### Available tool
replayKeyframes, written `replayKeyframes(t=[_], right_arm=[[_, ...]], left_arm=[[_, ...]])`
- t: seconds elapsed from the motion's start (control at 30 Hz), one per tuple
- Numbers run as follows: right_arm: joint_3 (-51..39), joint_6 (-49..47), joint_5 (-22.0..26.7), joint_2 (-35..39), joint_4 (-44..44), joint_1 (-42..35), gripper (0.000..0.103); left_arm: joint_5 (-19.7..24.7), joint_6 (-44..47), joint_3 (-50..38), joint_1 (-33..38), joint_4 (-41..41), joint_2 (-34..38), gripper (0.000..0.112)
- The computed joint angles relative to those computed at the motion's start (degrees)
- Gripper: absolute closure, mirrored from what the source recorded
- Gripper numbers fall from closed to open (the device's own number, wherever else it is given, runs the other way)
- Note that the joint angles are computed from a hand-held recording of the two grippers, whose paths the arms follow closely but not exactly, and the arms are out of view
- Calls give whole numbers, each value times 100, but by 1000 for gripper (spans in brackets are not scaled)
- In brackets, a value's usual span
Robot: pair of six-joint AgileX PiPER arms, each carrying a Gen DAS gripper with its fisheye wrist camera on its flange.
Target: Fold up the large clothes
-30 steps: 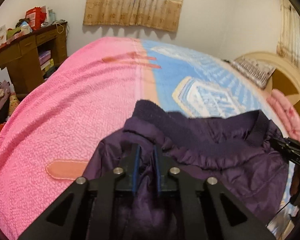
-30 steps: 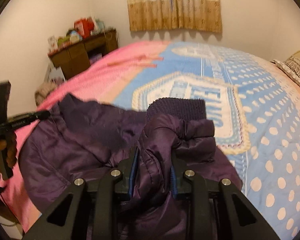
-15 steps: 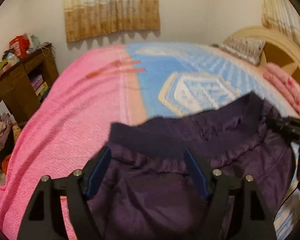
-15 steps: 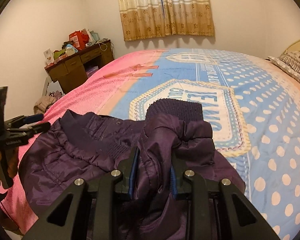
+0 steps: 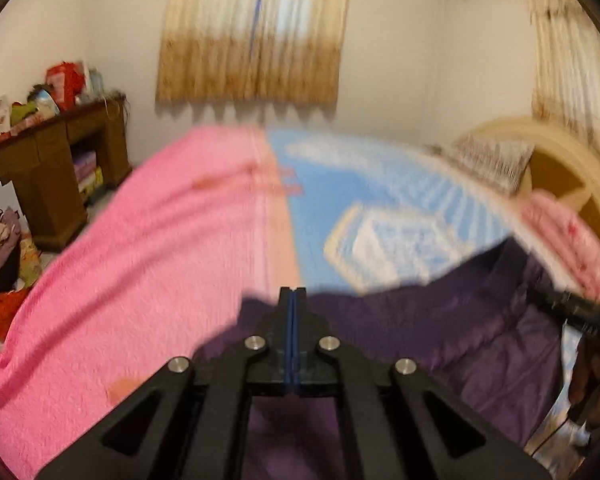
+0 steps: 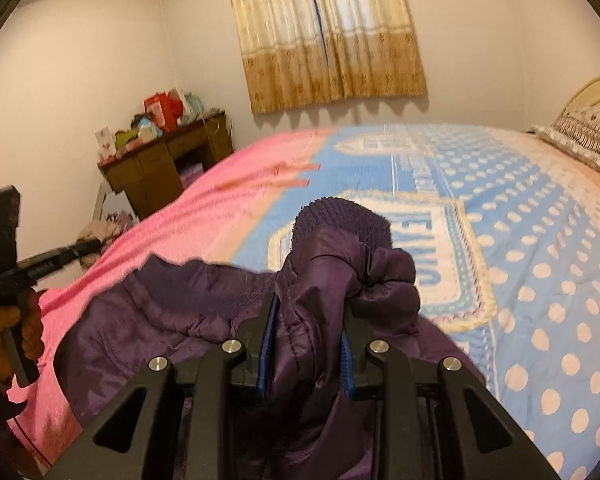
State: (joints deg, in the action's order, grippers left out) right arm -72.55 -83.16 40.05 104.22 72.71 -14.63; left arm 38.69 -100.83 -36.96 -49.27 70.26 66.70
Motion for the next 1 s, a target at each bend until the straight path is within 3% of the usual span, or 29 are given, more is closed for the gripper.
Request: replayKeyframes(t=[0.07, 0.1, 0.17, 0.2, 0.23, 0.3, 0.37, 0.47, 0.5, 0.53, 0.57, 0.7, 0.8, 0.93, 1.0], right_arm=[[-128, 244, -101, 121, -144, 105, 76], [-163, 331, -142, 192, -177, 141, 76], [-182, 383, -170, 269, -223, 157, 76], [-167, 358, -184, 291, -223, 153, 76], [-149, 305, -190, 302, -206, 143, 76], [-137, 236, -157, 320, -218, 117, 76], [-133, 200, -130, 325, -238, 103, 76], [-111, 167, -177, 315, -267, 146, 76], [-110, 157, -186, 325, -251, 155, 76], [-98, 154, -186, 317, -230, 153, 76], [-82, 146, -172, 314, -184, 146, 76], [14, -186, -20, 219, 160, -3, 76], [149, -448, -4, 50, 505, -54, 76], [-67, -141, -223, 112, 491, 58, 76], [-337, 365, -374, 323, 146, 173, 76]], left_arm=[[-678, 310, -76, 517, -131, 217, 112], [-802, 796, -218, 645, -540, 425, 110], [-646, 1294, -474, 594, -1023, 963, 109], [-647, 1615, -585, 604, -1319, 1214, 100], [-550, 1727, -653, 578, -1446, 1382, 79], [-345, 1431, -641, 466, -1336, 1612, 47], [-609, 1420, -564, 526, -1358, 1694, 46], [-724, 1710, -558, 459, -1542, 1841, 48], [-749, 1668, -524, 402, -1440, 1846, 67], [-913, 1855, -518, 440, -1548, 1877, 99], [-948, 1942, -516, 441, -1632, 1890, 108], [-350, 604, -169, -67, -591, 1070, 111], [82, 177, -123, -334, -256, 410, 112], [620, -330, -248, -389, 308, 403, 112], [488, -462, -261, -108, 532, 566, 112]])
